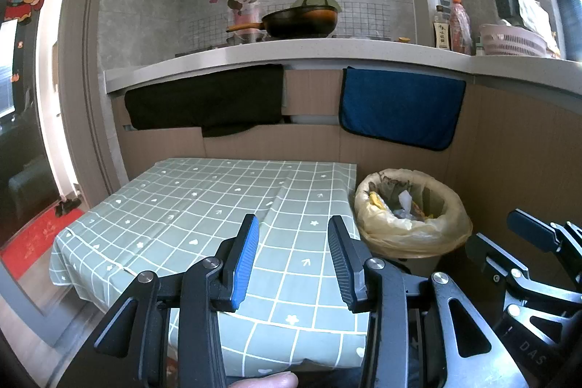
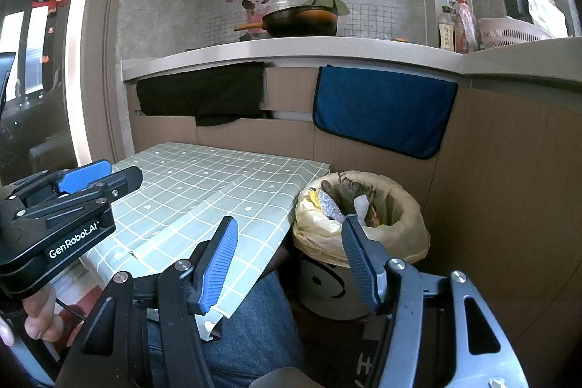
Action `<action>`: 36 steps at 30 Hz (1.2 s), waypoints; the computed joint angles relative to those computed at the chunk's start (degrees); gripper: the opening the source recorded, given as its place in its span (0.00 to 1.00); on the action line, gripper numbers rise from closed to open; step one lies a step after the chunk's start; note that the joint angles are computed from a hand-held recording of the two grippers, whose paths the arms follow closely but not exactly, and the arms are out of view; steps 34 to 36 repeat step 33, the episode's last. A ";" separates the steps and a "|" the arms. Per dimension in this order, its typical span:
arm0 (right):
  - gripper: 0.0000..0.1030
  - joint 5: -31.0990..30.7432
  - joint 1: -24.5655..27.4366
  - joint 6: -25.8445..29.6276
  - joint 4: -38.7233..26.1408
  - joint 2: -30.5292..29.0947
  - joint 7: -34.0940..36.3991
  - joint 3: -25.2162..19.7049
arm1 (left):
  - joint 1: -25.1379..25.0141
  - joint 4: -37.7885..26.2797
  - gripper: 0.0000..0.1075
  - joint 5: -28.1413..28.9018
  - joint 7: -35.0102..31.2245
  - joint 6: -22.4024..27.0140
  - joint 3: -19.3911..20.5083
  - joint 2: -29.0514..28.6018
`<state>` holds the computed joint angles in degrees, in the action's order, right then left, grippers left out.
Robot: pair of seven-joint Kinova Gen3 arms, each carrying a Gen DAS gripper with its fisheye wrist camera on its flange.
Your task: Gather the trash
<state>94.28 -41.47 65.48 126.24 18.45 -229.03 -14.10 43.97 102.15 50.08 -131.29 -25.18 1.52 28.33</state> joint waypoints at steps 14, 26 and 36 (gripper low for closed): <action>0.55 -0.04 -0.05 -0.01 0.13 -0.08 -0.17 -0.02 | 0.17 -0.26 0.38 1.09 -0.86 -0.17 0.15 0.14; 0.55 0.00 0.05 -0.05 0.18 -0.15 -0.18 -0.02 | 0.00 -0.46 0.38 1.34 -1.17 0.15 0.29 0.13; 0.55 -1.34 -0.69 1.08 -0.49 0.33 -0.05 -0.01 | 0.14 0.20 0.38 -0.22 0.37 -0.72 1.00 0.28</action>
